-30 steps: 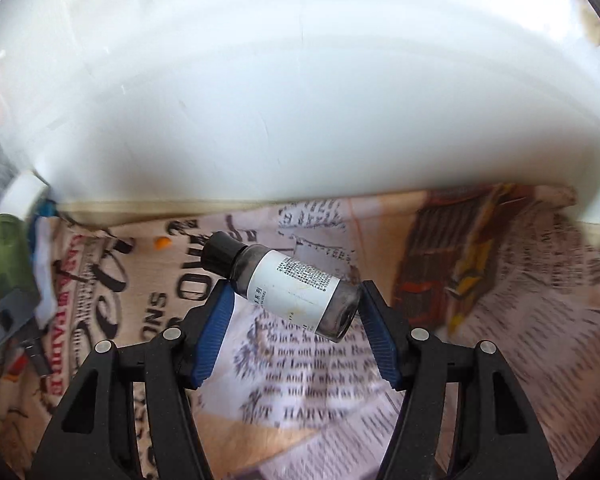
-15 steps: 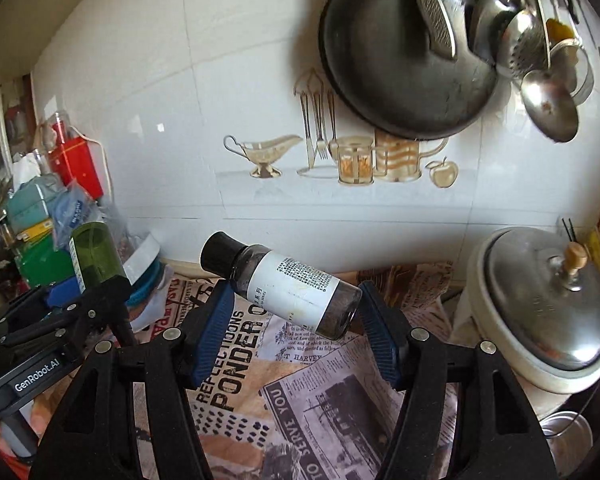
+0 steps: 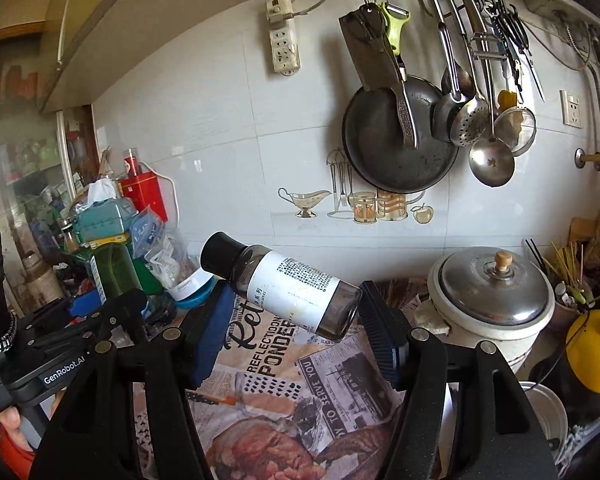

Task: Collect trash
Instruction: 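Lift both bottles off the counter and carry them down over the bin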

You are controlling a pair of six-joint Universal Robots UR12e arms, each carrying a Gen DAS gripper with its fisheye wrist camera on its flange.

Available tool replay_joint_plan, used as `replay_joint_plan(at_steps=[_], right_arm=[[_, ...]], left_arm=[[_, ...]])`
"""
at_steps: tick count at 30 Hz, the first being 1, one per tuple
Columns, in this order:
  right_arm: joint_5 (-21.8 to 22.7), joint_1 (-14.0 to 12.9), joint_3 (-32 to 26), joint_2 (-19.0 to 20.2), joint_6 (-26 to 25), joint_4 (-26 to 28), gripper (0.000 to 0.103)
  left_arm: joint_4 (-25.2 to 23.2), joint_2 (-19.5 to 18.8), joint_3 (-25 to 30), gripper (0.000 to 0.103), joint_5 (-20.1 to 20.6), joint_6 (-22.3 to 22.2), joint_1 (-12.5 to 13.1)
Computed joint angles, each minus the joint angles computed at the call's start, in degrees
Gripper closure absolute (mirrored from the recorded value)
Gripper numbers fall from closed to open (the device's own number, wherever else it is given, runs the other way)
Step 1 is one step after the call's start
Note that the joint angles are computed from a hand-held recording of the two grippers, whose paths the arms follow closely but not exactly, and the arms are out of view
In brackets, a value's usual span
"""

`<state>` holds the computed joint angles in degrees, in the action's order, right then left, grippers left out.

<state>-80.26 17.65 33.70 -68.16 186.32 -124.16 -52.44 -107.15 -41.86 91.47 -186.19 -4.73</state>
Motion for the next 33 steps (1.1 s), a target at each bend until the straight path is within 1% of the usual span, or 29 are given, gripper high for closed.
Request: replay_joint_plan(at_steps=[4, 7, 9, 15, 18, 22, 26, 29, 33], right_arm=[[-2.1, 1.4, 6.0, -4.0, 2.0, -1.9, 0.043], [-5.4, 3.1, 10.2, -6.7, 3.8, -2.7, 0.043], [-8.6, 4.6, 12.8, -8.4, 5.0, -3.0, 0.043], [-15.3, 9.1, 19.8, -13.2, 9.8, -2.8, 0.043], [-18.1, 11.3, 22.3, -15.1, 11.6, -2.0, 0.043], [-19.1, 13.0, 23.7, -16.6, 13.8, 1.2, 0.043], [-18.8, 13.7, 24.4, -17.6, 15.0, 5.3, 0.043], [-18.1, 13.8, 25.8, -18.5, 15.7, 7.7, 0.043], [-15.5, 12.8, 29.3, -20.3, 16.0, 9.6, 0.043]], left_arm=[[1.8, 4.3, -6.1, 0.052, -1.8, 0.5, 0.5], [2.4, 7.7, -10.7, 0.052, -4.2, 1.5, 1.3], [2.7, 10.3, -14.1, 0.052, -5.5, 2.4, 1.9], [1.5, 18.5, -24.1, 0.052, -9.4, 3.9, 4.6], [-0.2, 21.8, -27.6, 0.052, -10.8, 5.5, 6.0], [-4.0, 24.8, -30.2, 0.052, -12.4, 6.2, 7.3], [-8.1, 26.6, -32.1, 0.052, -13.2, 6.3, 7.6], [-10.5, 27.5, -33.5, 0.052, -12.6, 6.7, 6.8], [-12.4, 28.6, -36.3, 0.052, -11.4, 6.1, 5.4]])
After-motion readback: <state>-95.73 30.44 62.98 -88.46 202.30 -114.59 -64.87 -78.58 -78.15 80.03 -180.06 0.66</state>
